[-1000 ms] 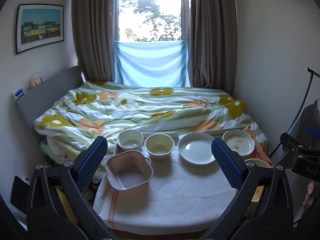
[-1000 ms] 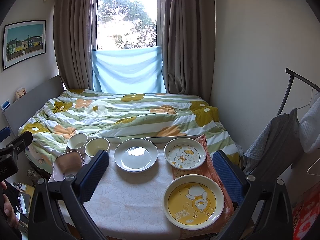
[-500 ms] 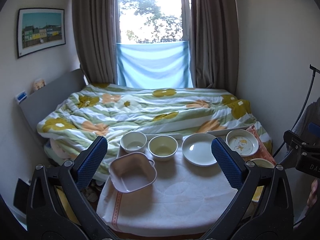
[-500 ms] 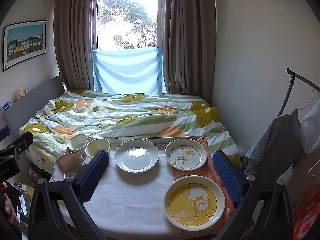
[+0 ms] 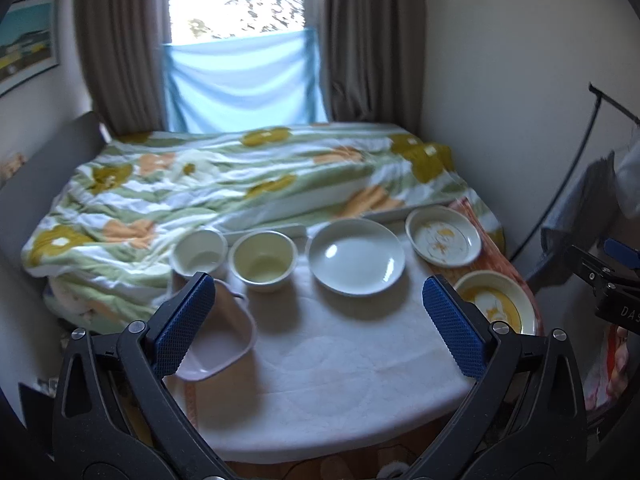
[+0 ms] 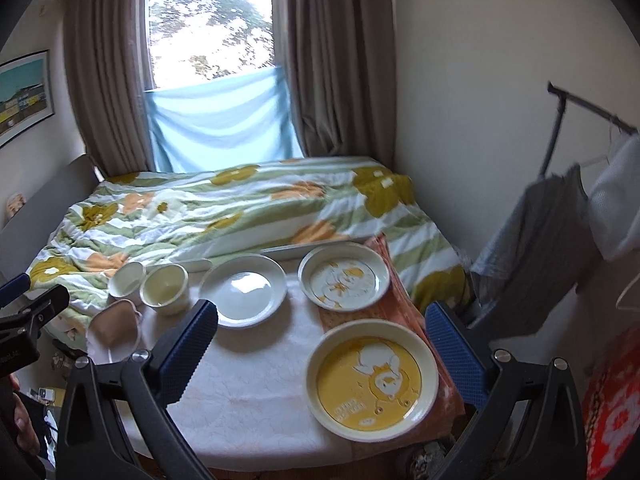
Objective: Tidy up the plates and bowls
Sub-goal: 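Reach the right gripper to the large yellow duck plate rim and close, then carry the yellow duck plate with the right gripper beside the pink square dish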
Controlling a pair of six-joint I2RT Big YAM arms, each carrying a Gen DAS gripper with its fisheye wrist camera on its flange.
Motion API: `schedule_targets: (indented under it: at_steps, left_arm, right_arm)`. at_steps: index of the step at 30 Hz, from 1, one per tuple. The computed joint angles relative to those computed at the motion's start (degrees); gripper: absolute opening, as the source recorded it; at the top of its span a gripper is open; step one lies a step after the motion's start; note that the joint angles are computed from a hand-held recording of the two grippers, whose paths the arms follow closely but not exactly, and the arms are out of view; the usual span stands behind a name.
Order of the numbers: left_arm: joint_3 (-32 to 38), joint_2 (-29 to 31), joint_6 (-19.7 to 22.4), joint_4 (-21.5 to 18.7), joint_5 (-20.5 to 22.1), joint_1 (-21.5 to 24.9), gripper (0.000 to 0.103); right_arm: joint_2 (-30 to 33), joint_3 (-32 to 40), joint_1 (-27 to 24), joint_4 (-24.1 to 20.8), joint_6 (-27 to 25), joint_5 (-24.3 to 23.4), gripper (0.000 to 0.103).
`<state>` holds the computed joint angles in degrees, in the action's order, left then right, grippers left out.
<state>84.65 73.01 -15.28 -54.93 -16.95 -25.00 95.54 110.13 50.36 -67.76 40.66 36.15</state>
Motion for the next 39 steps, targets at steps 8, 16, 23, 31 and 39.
schedule_targets:
  at_steps: [8,16,23,31,39]
  left_arm:
    - [4.8,13.5,-0.4,-0.7,12.7,-2.8,0.103]
    - [10.6,26.7,-4.0,-4.2,21.7,-6.2,0.091]
    - [14.3,34.5,-7.4,-6.2,23.5,-7.9,0.069]
    - [16.8,38.0,-8.2,-7.3,23.7,-8.8,0.045]
    - [16.0,37.9,-7.4,-6.8,24.1,-8.5,0.022]
  right_arm:
    - [-6.3,-15.4,-6.4,3.7,6.2,-10.2,0.103]
    - [-10.0,-30.3,-14.9,13.5,6.0,-25.6,0.081]
    - [-9.7,-36.1,-20.8,20.0,2.1,-37.5,0.059]
    - [-7.2,-36.4,-23.9,22.0,-2.1,-43.0,0.032]
    - [-4.6,-33.8,-25.0,20.6,-7.3,-42.6,0.017]
